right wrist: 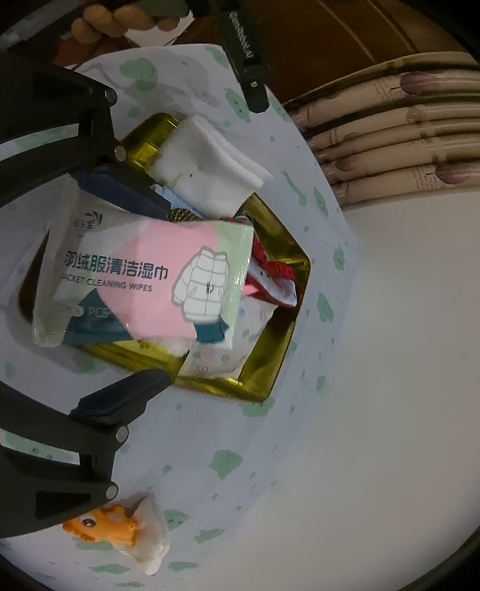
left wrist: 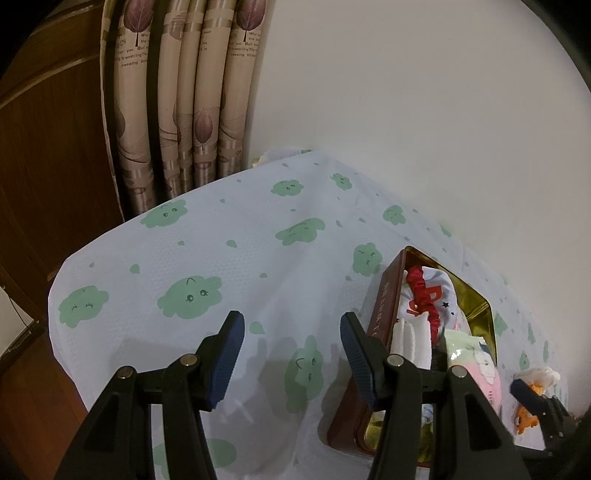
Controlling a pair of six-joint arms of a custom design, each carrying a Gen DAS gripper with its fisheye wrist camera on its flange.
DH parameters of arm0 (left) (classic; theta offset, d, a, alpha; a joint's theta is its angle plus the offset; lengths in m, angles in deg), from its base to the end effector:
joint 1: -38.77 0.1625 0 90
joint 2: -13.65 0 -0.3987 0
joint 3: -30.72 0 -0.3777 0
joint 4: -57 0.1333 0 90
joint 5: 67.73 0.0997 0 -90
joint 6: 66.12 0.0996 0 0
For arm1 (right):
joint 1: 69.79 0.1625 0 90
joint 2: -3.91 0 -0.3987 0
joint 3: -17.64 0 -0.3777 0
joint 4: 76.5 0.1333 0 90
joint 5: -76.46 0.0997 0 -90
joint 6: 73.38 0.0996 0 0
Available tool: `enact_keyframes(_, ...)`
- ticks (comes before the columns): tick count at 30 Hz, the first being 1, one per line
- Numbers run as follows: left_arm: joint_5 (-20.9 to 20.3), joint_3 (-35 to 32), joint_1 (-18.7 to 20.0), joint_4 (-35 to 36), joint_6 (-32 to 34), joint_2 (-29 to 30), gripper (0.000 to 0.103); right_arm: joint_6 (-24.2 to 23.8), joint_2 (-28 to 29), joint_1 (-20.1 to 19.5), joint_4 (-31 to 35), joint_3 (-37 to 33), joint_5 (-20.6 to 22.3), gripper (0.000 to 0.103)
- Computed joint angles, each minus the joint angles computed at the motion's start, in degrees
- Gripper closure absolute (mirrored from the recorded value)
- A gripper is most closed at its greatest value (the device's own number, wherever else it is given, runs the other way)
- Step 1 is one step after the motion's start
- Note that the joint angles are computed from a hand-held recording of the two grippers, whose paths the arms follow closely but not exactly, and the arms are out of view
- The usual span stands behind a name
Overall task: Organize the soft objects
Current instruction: 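Carry the wipes packet into the tin and open the right gripper, then move the right gripper to the white cloth on the orange toy and grasp it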
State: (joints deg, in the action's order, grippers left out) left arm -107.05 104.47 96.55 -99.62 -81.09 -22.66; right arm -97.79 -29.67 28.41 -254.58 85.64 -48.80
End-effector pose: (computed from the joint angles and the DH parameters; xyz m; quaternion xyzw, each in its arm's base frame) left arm -0.2160 -0.7373 0.1625 0.0246 0.8809 -0.3744 0.2884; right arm 0.1846 -0.7497 0.2016 0.1076 -0.8546 0.3877 0.3282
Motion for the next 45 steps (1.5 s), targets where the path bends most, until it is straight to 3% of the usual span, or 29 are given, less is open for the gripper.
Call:
enact_keyframes(11,0.52,-0.02,-0.03,-0.79,1.81,0.23,0.048,0.32,-6.24,-1.07,-4.27,7.82,3.16,0.02)
enact_keyframes(21,1.0,0.39,-0.3,-1.72,2.45,0.19,0.048,0.35,-13.18,-4.78,-12.23,13.22,-2.54,0.016)
enact_keyframes(26,1.63,0.34,-0.62,-1.59,3.27,0.58,0.048,2.69,-15.92,-8.1,-11.41,14.88,-5.84,0.015)
enact_keyframes(36,3.37,0.28,-1.35,-2.82,5.72,1.38,0.048,0.3,-13.14,-12.25,-5.64,9.06,-8.21,0.01)
enact_keyframes(45,6.1,-1.09,-2.23,-3.87,11.4,3.58,0.048,1.29,-10.08,-13.54,-0.76,2.95,-6.08,0.01)
